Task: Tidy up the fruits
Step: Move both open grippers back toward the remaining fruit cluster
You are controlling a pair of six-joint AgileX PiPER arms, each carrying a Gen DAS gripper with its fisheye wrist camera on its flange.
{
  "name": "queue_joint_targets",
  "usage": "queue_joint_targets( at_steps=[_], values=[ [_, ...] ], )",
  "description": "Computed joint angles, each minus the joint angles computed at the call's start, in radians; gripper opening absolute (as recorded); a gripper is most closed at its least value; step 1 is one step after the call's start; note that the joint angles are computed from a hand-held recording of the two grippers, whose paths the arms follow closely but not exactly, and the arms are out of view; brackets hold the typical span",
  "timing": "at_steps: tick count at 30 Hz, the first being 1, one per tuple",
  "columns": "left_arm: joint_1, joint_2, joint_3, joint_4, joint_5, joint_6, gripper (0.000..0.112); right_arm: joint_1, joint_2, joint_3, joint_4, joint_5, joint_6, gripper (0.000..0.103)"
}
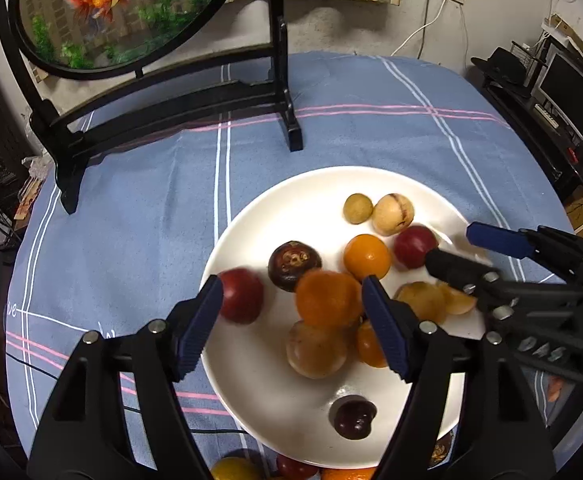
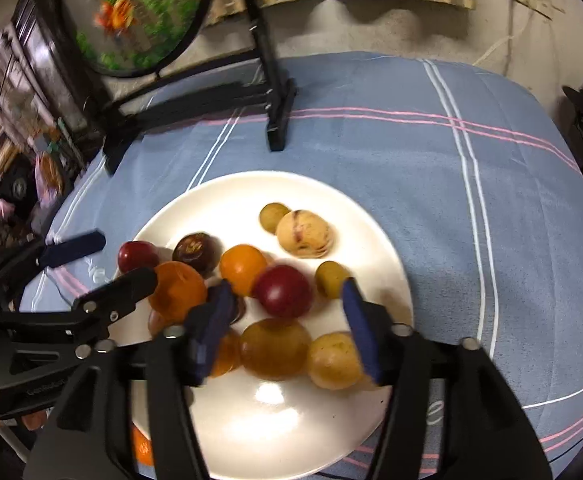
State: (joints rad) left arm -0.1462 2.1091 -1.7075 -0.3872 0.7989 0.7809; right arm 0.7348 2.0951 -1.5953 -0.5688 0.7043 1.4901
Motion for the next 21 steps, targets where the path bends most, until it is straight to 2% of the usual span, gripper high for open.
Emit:
queue_joint_targets(
  at_steps=[6,12,17,21],
  values=[
    [0.005,-0.009,0.021,0.002,-0.01,0.011,0.073,0.004,-0.033,0.014,-0.007,0.006,0.002,0.06],
    [0.033,-0.093,0.095,-0.07,-0.016,0.083,0.073,0.066,-0.108,0.052,-0.083,0.037,0.079,0.06],
    [0.104,-0.221,0.235,-0.178,-0.033,0.224,0.077,0.215,-0.172,0.095,-0.202,0.122,0.219,0.06],
    [0.172,-0.303,0.355,-0.226,-0.023,0.335,0.077,0.332,-0.147,0.08,-0.225,0.201,0.287,0.06]
  ],
)
